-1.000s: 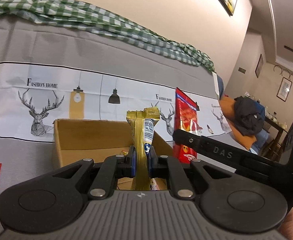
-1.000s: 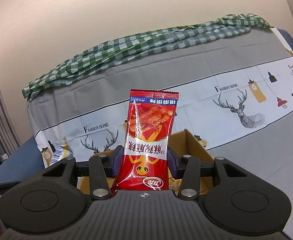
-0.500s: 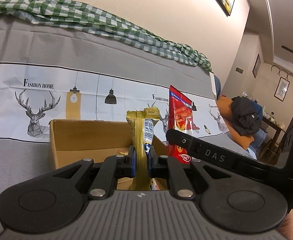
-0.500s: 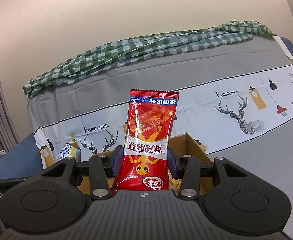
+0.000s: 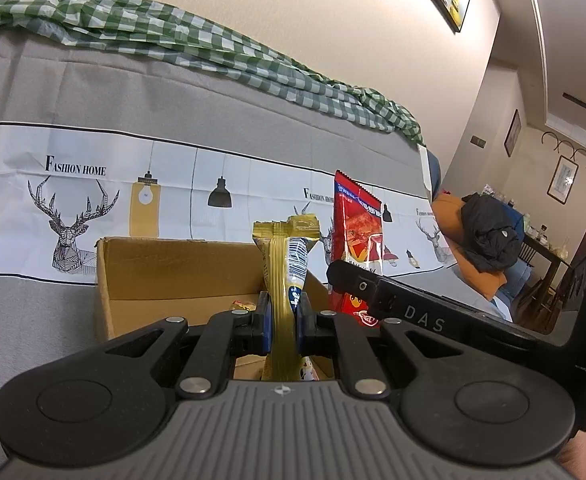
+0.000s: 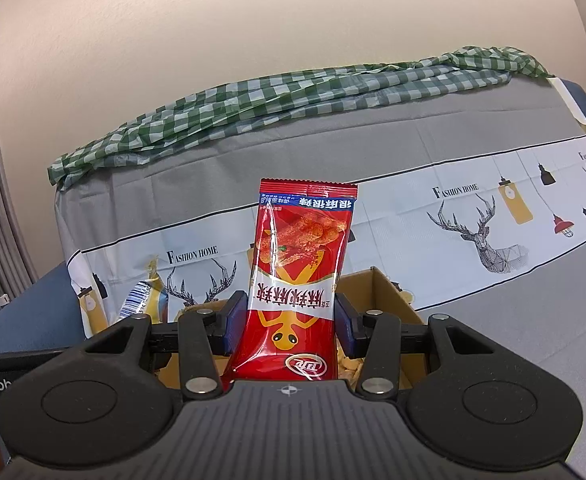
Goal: Organize snacks
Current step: 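Open both tools to drop the wafer bar and spicy-strip bag into the box, then move both tools back from the box to the snack pile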
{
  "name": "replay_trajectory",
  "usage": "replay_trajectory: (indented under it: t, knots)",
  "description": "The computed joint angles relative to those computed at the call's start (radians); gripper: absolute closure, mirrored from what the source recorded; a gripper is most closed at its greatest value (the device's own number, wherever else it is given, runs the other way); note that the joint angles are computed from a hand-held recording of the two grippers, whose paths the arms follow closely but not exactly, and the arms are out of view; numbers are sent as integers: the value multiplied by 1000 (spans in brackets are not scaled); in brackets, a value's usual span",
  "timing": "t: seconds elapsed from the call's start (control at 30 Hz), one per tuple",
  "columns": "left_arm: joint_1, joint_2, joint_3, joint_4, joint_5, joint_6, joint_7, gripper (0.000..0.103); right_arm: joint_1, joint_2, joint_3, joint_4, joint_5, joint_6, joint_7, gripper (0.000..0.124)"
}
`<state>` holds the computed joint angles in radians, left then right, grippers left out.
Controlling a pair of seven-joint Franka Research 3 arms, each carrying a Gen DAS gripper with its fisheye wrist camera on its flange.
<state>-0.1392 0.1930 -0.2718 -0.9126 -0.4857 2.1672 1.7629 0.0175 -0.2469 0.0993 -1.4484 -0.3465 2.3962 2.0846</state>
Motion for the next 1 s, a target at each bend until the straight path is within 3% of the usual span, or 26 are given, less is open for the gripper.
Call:
replay_trajectory:
  t: [0.23,0.37,0.47,0.73,1.0]
  knots:
    - [-1,26,-5,41,-3,-35,-11,90,3,1,-2,-1,5,-5,-9,76]
    - [0,28,-6,42,4,-31,-26,72,3,7,0,8,-1,-12,-5,68]
    - [5,25,-4,34,4,-18,-37,72,5,13,2,15,-8,-19,-3,58]
    - [27,-63,18,-107,-16,77,26,72,26,37,4,41,-5,-28,-6,54]
    - [67,-162,88,-201,-35,36,10,72,67,64,8,67,7,-37,10,54]
